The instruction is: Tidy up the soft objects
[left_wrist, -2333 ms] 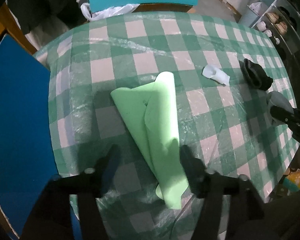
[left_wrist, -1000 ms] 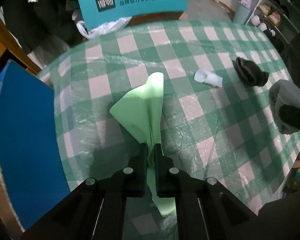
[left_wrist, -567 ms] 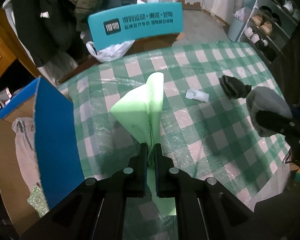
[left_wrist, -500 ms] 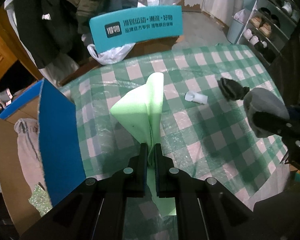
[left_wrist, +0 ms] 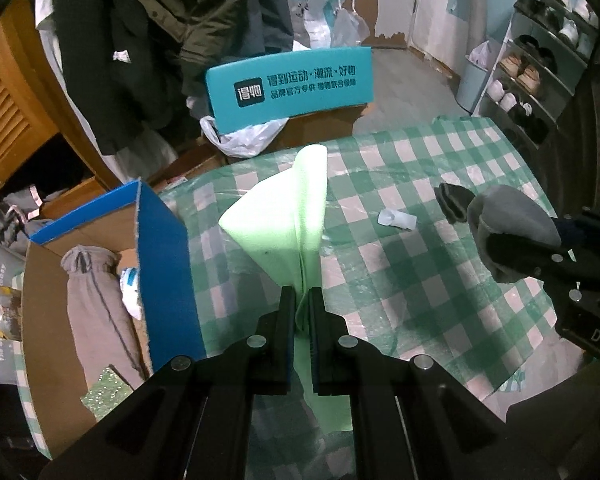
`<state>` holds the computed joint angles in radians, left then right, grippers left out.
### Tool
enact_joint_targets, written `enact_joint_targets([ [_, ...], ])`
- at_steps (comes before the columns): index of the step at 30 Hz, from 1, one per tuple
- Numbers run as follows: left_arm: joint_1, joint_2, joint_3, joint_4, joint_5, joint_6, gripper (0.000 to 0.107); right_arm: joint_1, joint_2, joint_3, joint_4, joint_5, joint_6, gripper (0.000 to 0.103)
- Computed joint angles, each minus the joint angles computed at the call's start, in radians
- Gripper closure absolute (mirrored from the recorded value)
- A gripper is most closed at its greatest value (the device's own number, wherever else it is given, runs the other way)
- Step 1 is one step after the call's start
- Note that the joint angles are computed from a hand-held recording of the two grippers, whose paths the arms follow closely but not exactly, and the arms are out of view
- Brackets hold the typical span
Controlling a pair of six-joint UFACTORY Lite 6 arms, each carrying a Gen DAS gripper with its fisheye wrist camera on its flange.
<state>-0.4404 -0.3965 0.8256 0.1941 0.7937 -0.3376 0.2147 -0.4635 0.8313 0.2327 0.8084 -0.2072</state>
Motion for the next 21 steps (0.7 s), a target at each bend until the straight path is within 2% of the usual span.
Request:
enact_joint_targets([
  [14,0.113,-0.140,0.004,-0.029,0.071,0.103,0.101,0.188,0.026,0.098,-0.076,-0.004,0.164,0.075],
  [21,0.258,-0.205,0.003,-0.120,0.101,0.250,0.101,0.290,0.076,0.161,-0.123,-0.015,0.255,0.075],
])
